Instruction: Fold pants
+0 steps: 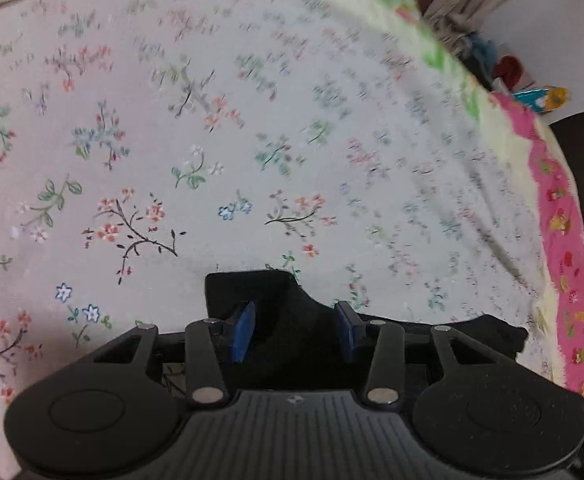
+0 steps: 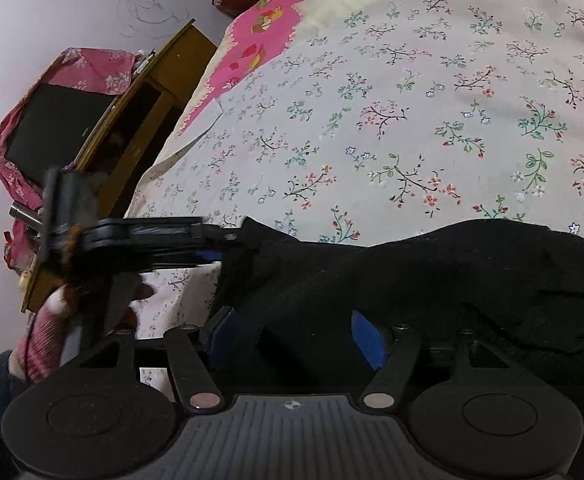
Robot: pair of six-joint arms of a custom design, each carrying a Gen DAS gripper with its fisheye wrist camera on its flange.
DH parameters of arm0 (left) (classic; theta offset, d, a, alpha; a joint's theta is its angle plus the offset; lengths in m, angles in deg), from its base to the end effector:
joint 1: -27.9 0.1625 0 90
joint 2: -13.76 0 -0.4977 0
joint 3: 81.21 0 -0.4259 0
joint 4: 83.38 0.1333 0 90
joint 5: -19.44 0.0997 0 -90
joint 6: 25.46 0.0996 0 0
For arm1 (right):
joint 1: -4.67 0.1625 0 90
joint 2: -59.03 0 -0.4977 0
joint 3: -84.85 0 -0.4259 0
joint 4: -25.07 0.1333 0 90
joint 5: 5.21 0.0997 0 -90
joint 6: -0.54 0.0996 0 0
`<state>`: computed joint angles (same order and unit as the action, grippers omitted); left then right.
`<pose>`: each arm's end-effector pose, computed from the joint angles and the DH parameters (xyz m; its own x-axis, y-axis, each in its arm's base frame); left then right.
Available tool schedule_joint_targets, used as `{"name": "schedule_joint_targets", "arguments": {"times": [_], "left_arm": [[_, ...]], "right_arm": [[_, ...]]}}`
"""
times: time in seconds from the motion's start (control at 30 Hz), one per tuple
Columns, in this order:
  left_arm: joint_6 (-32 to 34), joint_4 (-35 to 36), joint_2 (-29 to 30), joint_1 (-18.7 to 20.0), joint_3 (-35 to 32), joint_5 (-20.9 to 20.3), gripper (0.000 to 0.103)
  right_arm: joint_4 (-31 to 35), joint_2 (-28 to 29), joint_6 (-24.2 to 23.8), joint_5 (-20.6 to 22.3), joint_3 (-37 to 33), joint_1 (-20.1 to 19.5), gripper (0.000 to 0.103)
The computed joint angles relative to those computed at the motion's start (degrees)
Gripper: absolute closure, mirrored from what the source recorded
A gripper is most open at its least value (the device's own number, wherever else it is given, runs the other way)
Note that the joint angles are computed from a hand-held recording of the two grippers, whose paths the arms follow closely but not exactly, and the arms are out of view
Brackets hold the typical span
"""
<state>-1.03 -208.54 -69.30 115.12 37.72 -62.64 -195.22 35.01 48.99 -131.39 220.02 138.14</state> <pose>0.1224 -0.5103 0.3071 -0.8806 0.4584 -0.1203 0.4533 0.8888 0.0683 0.3440 -0.2546 -0.0754 -0.9633 0.2379 0.1245 0.1070 0.7652 -0.6348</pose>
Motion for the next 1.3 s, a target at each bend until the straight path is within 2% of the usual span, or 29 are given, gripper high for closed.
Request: {"name": "schedule_joint_targets", "arguments": {"times": [0.07, 0.1, 0.13, 0.17, 0.27, 0.33, 0.37, 0.4, 0.43, 0.53, 0.63, 0.67, 0.73, 0.8, 0.9, 0.97, 1.0, 1.03, 1.13, 1.2, 1.23, 1.3], "left_arm": [[-0.47, 1.44, 1.38, 0.13, -1.31, -0.36, 0.054], [-0.52, 2.47, 1.89, 0.45, -2.15, -1.72, 0.06], [-0.25, 4.22, 2.25, 1.17, -3.18, -4.39, 0.076], [-0.41, 6.45, 2.51, 1.75, -4.23, -7.16, 0.08], [2.59, 11.85, 2.01, 3.7, -6.23, -17.34, 0.081], [5.22, 16.89, 1.86, 6.61, -7.87, -27.87, 0.081], [6.21, 17.95, 1.83, 7.55, -8.31, -30.7, 0.081], [6.96, 16.63, 1.4, 7.83, -7.88, -31.14, 0.081], [6.62, 13.8, 1.14, 7.63, -7.16, -29.18, 0.081], [0.68, 1.5, 0.56, 5.96, -4.13, -13.98, 0.081], [-1.04, -11.98, -1.17, 4.36, -0.13, -2.46, 0.081], [-0.8, -14.23, -1.86, 4.22, 0.48, -1.08, 0.081], [-0.96, -16.79, -3.78, 4.36, 1.5, -1.77, 0.081], [-0.09, -14.38, -6.18, 4.11, 2.11, -5.03, 0.081], [5.01, -7.09, -9.43, 3.31, 3.78, -10.22, 0.076], [7.37, -2.06, -10.22, 2.97, 4.74, -11.76, 0.076], [8.1, -0.22, -10.28, 2.8, 5.33, -11.26, 0.076], [8.43, 0.24, -10.6, 2.18, 6.37, -9.37, 0.076], [11.78, -0.78, -11.52, 0.05, 9.46, -1.87, 0.076], [12.16, -1.03, -12.87, -0.94, 10.19, 0.54, 0.076], [10.8, -0.51, -13.44, -1.28, 10.01, 0.56, 0.076], [9.05, 0.92, -15.43, -2.35, 10.06, 0.63, 0.074]], "right_arm": [[-0.19, 0.08, -0.04, 0.06, -0.05, 0.06, 0.049], [-0.34, 0.13, -0.08, 0.03, -0.08, 0.11, 0.049], [-0.52, 0.2, -0.04, 0.02, -0.08, 0.13, 0.049], [-0.63, 0.24, 0.07, -0.06, -0.06, 0.18, 0.049], [-1.59, 0.48, 0.35, -0.23, 0.17, 0.3, 0.048], [-2.51, 0.64, 0.58, -0.36, 0.47, 0.49, 0.048], [-3.17, 0.79, 0.92, -0.58, 0.62, 0.73, 0.048], [-4.09, 0.99, 1.1, -0.57, 0.87, 0.67, 0.048], [-4.64, 1.11, 1.27, -0.35, 1.11, 0.46, 0.049], [-4.48, 1.33, 2.3, 0.17, 1.33, -0.27, 0.049], [-1.54, 0.87, 2.34, -0.43, 0.79, -0.04, 0.049], [-1.36, 0.88, 2.17, -0.53, 0.74, 0.01, 0.049], [-1.32, 1.06, 2.64, -0.46, 0.72, -0.14, 0.049], [-1.33, 1.04, 2.99, -0.59, 0.68, -0.23, 0.049], [-1.69, 0.62, 1.73, -1.39, 0.37, 0.01, 0.049], [3.15, -0.58, 1.69, -3.65, -0.07, 0.37, 0.051], [6.82, -1.15, 2.54, -5.32, -0.14, 0.53, 0.051], [8.1, -1.31, 3.45, -5.81, 0.27, 0.43, 0.056], [9.92, -1.94, 7.39, -6.84, 2.19, 0.22, 0.064], [10.83, -2.96, 10.17, -7.83, 2.94, 1.53, 0.061], [12.07, -3.63, 11.4, -8.33, 3.07, 2.61, 0.054], [15.63, -4.97, 13.56, -9.5, 2.84, 5.21, 0.051]]}}
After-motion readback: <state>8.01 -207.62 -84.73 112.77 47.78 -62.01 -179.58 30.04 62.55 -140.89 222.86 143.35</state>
